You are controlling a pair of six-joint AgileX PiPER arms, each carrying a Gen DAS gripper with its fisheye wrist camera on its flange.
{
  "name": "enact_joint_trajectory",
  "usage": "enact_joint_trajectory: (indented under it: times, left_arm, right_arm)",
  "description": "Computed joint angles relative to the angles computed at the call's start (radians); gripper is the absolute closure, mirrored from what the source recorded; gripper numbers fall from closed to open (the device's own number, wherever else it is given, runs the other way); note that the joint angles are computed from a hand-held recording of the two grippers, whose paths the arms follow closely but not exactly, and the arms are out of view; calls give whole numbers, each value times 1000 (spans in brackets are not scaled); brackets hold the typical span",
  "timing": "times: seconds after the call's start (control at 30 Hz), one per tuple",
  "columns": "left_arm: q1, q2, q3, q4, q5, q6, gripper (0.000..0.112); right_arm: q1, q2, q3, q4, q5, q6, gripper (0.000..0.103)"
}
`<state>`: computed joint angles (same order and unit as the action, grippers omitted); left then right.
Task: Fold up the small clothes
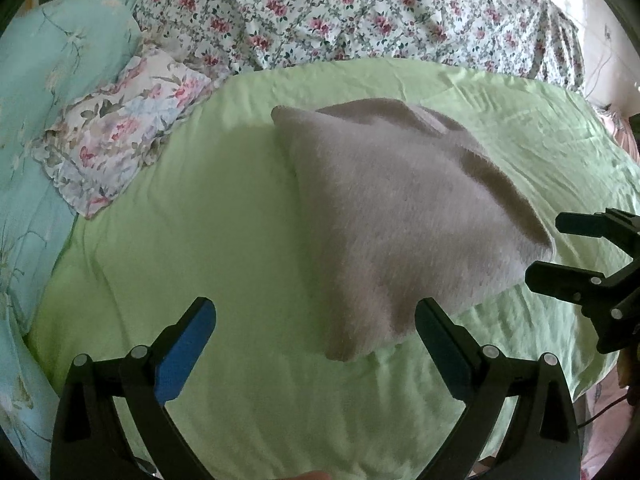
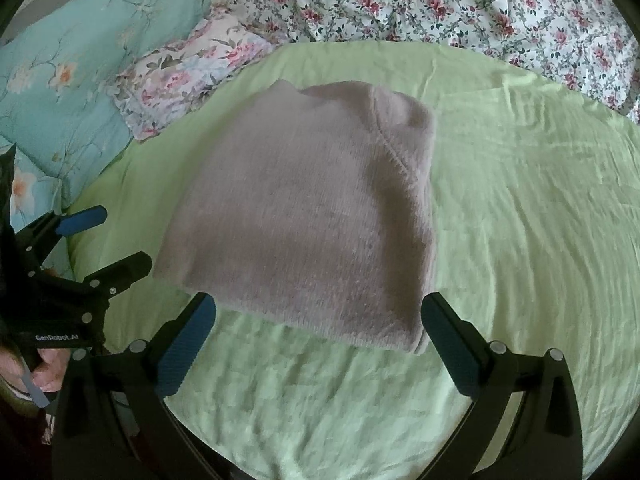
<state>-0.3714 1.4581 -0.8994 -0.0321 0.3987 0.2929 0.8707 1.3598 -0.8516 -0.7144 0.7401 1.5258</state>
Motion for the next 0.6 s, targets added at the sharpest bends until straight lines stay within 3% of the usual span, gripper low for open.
enact_joint_trajectory:
  times: [0.6]
  left_arm:
    - [0,11,-15,-29,3,12,12]
  right_arm:
    - [-23,-7,9,8,-14,-19,1]
